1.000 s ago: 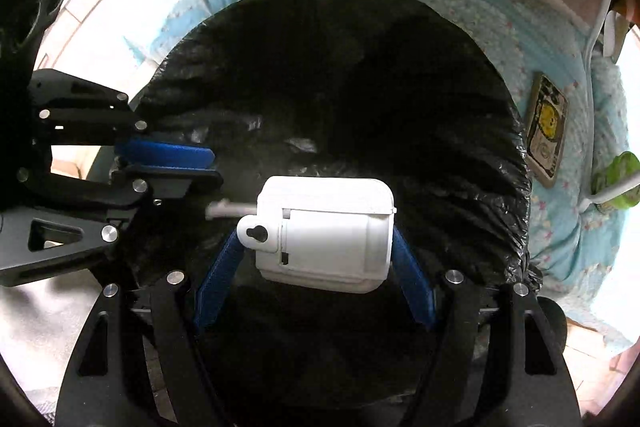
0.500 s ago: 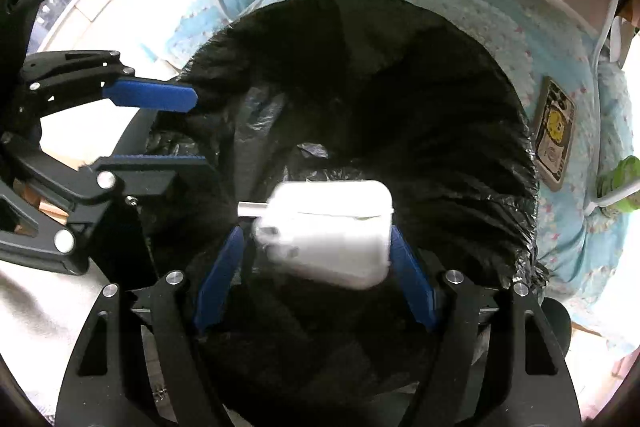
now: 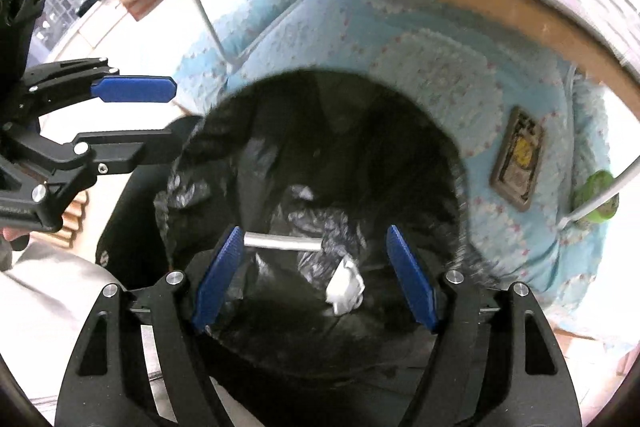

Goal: Collect trash
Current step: 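Open left tool over the bin dropping the tube while right tool drops the box, then raise both tools from the bin back over the bed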

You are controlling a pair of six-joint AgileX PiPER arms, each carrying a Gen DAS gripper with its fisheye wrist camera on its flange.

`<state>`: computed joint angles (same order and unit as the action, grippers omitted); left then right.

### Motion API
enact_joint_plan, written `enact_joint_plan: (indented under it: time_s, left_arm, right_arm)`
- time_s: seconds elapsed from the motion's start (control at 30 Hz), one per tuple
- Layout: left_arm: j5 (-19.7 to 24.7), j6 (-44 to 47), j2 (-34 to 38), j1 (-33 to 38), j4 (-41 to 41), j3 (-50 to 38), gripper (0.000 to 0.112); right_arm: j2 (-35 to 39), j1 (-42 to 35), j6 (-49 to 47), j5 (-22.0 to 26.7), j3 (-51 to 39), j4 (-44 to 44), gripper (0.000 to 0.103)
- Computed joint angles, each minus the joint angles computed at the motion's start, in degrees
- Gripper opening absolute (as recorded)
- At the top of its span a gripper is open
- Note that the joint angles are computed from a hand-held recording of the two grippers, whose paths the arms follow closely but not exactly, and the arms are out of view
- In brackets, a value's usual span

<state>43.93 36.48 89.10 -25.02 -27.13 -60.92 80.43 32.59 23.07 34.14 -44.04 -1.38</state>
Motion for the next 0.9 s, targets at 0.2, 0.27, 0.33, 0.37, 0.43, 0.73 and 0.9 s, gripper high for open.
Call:
enact_joint_plan:
  time_s: [0.2,0.27,0.33,0.37,0.43,0.73,0.9]
  left_arm:
    - [0.96,1.45,-0.96,0.45,-1.22,-3.9,0.053]
    - [1.53,2.42,-0.84,0.63,-1.92,-5.93,0.053]
    - [2.19,3.13,-0.44,0.74,-2.52,-7.86,0.053]
    - [2.5,3.32,0.02,0.67,-2.51,-9.34,0.053]
    - [2.67,3.17,0.67,0.46,-2.28,-11.17,0.053]
    - [2.44,3.42,5.25,-0.11,-1.01,-19.78,0.053]
    - [2.89,2.72,7.34,-0.27,-0.62,-23.45,0.053]
  right_arm:
    - [-4.95,-1.01,1.66,2.29,-2.26,-4.03,0.074]
    - [-6.57,-1.39,1.65,2.82,-3.22,-5.16,0.074]
    - [-7.73,-2.18,1.33,3.48,-4.49,-5.74,0.074]
    - [-8.05,-2.54,1.18,3.77,-5.12,-5.99,0.074]
    - [-8.6,-3.08,1.11,4.3,-6.27,-6.75,0.074]
    - [-8.51,-9.55,-4.46,4.22,-11.37,-4.88,0.074]
    - [-7.57,-12.48,-6.95,3.84,-13.95,-3.2,0.074]
